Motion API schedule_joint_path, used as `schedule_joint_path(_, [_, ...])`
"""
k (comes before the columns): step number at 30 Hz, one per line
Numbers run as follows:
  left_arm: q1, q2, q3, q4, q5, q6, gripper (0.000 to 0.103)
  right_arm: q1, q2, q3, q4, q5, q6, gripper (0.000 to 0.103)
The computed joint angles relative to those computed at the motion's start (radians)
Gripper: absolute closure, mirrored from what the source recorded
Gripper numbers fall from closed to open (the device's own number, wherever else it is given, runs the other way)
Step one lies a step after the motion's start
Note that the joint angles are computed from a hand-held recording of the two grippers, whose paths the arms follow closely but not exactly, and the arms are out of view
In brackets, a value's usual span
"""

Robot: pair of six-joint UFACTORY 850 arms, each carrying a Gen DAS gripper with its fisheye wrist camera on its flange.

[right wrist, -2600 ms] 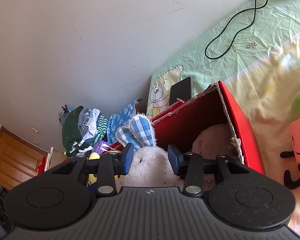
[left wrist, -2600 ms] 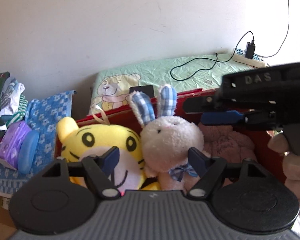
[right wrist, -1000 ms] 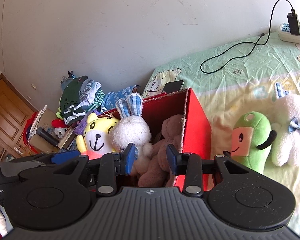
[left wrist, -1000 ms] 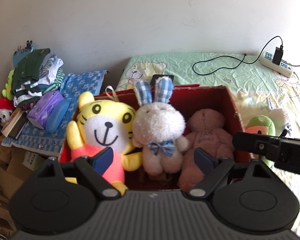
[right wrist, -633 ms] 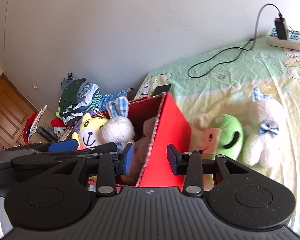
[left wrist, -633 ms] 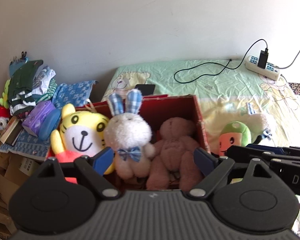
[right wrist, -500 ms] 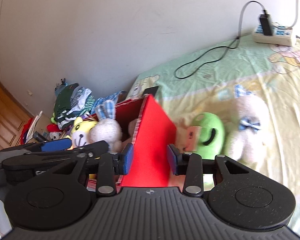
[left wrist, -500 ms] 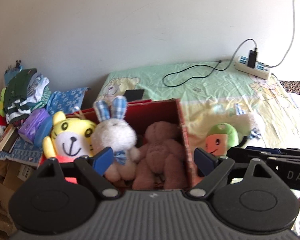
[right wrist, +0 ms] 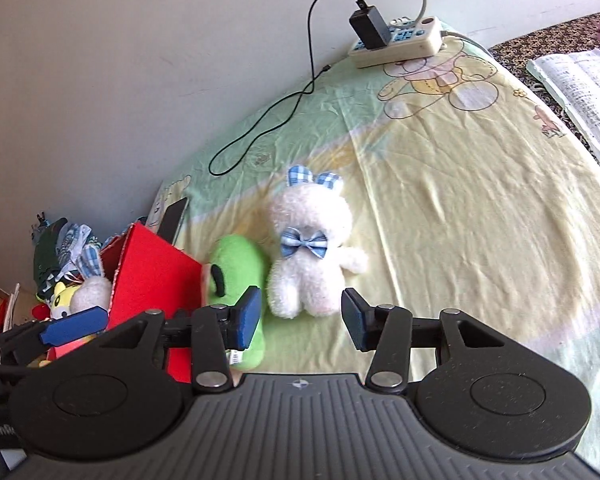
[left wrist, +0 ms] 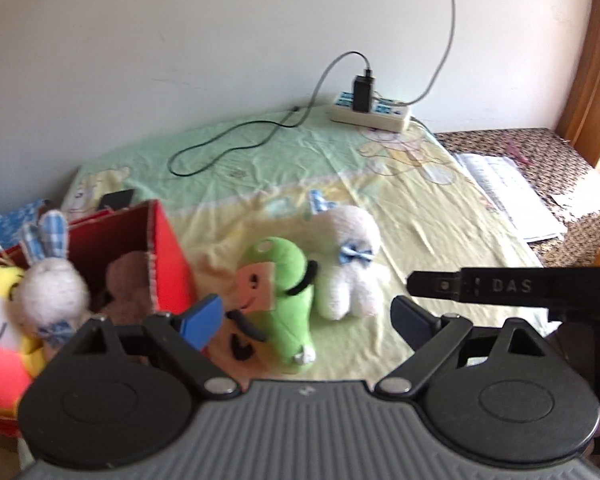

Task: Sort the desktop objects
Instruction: 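Move the right gripper to the white bunny with blue bow tie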

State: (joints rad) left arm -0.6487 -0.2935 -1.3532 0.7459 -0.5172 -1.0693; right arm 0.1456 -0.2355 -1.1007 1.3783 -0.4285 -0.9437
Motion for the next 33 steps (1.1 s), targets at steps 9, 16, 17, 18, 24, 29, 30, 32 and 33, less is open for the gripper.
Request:
schedule_joint_path(9, [-0.014,-0.143,-0.086,-0.055,0.064,0.128,0.015,-0.047,-0.097,-0.104,-0.092,-0.079,0.043,0.053])
schedule_joint_path(16, [0.004,-0.222,-0.155,-0.08,0.091,0.158,0.015,-0.078,-0.182,-0.193,-0.122,-0.175,0.072,0.047])
schedule_joint_path(17, [0.004,-0.235,-0.169,-0.071,0.088,0.154,0.015,-0.084,-0.196,-0.205,-0.122,-0.192,0.079,0.047])
schedule_joint_path(18, [0.004,-0.247,-0.181,-0.056,0.083,0.143,0.016,-0.09,-0.208,-0.218,-0.121,-0.206,0.088,0.046])
schedule_joint_path(24, [0.02,-0.304,-0.261,0.021,0.06,0.087,0.019,-0.118,-0.261,-0.261,-0.014,-0.248,0.097,0.038])
schedule_joint_path(29, [0.043,-0.356,-0.334,-0.041,0.048,0.147,0.023,-0.118,-0.32,-0.321,0.017,-0.297,0.14,0.038])
schedule_joint_path(30, [0.047,-0.365,-0.344,-0.051,0.047,0.155,0.023,-0.115,-0.329,-0.331,0.018,-0.3,0.144,0.038])
schedule_joint_path(32, [0.054,-0.382,-0.361,-0.083,0.048,0.184,0.023,-0.109,-0.347,-0.352,0.02,-0.304,0.154,0.038])
schedule_joint_path(33, [0.056,-0.39,-0.369,-0.095,0.046,0.199,0.023,-0.106,-0.356,-0.362,0.019,-0.307,0.162,0.038])
